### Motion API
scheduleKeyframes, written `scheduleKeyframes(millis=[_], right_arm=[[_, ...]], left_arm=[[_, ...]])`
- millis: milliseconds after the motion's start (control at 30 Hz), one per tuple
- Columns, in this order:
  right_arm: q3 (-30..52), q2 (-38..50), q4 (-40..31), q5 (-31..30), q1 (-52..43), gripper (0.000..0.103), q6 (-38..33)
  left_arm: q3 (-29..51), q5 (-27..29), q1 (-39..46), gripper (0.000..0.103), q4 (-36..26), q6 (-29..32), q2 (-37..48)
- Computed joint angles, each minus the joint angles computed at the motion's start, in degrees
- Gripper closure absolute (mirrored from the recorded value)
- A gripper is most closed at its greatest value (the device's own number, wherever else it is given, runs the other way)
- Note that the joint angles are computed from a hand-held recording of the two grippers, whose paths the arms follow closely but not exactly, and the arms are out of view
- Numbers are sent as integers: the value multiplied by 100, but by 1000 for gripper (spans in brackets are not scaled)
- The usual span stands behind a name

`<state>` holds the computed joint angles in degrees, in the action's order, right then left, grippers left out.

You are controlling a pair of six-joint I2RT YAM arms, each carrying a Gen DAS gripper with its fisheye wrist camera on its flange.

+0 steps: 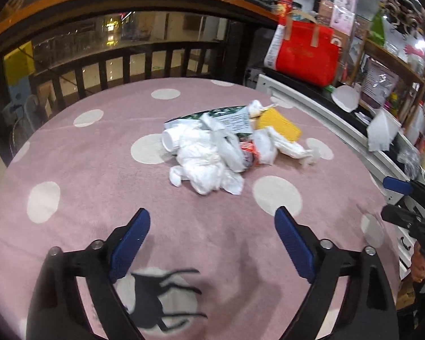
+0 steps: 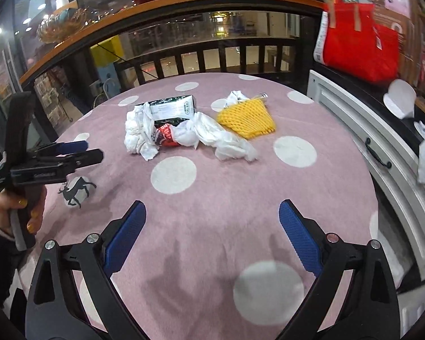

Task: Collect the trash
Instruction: 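Grasp the white tissue bundle with the left tool while the right grasps the white bag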

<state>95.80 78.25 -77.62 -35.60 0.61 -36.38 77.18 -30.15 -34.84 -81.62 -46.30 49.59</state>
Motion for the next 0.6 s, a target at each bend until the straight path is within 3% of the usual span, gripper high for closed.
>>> scheduleKeyframes(millis=[67, 200, 367, 500, 600], right_arm=[[71, 101, 142, 99, 238, 9, 182], [160, 255, 307, 247, 472, 9, 360], [210, 496, 481, 467, 623, 9, 443], [219, 673, 679, 680, 798, 9, 457], [279, 816, 823, 820, 995, 10, 435]], left_arm=[[-233, 829, 1187, 22, 545, 910, -34], [-448, 1703, 2410, 28, 1123, 1833, 170], [-542, 2091, 2836, 43, 1481, 2230, 505], [-629, 2535, 3087, 70, 1632, 2336, 499], [-594, 2446, 2935, 78, 1530, 2278, 346]])
